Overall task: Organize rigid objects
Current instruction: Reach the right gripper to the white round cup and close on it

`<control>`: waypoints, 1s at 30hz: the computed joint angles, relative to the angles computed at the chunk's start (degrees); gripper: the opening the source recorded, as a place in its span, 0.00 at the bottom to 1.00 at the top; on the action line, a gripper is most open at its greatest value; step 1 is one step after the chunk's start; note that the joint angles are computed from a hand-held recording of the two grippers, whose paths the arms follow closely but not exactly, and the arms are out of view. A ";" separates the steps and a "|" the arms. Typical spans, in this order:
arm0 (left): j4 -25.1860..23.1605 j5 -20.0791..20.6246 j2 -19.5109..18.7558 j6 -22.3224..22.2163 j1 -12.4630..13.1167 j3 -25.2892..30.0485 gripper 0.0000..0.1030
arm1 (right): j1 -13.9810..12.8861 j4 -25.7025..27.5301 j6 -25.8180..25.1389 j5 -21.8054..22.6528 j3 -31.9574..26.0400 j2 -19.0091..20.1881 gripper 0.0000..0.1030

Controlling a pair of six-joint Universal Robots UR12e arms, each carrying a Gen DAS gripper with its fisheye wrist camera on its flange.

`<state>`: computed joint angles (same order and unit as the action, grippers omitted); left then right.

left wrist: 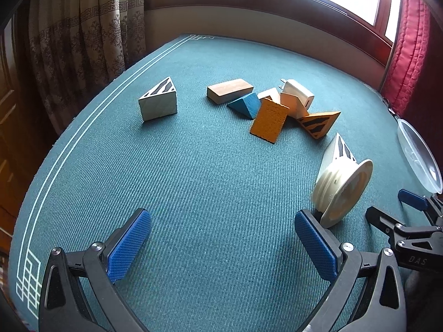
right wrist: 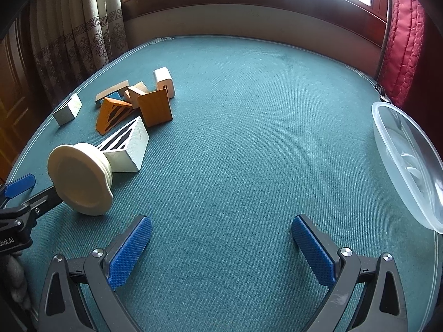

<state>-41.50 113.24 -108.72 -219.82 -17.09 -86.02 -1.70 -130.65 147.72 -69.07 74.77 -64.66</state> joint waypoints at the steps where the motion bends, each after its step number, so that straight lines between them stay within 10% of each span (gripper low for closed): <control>1: -0.21 0.21 0.02 -0.16 -0.02 0.03 1.00 | -0.05 -0.06 -0.16 0.18 0.15 -0.08 1.00; 15: -3.27 8.36 1.77 -3.56 -0.14 -1.54 1.00 | -0.16 6.43 -6.18 15.32 1.83 -2.65 1.00; 30: -4.23 9.23 2.26 -5.08 -0.01 -1.89 1.00 | 1.27 5.15 -5.94 13.86 1.63 -2.20 1.00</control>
<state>-45.73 122.48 -106.46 -224.90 -17.10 -87.92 -0.43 -125.50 141.79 -55.21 76.41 -66.87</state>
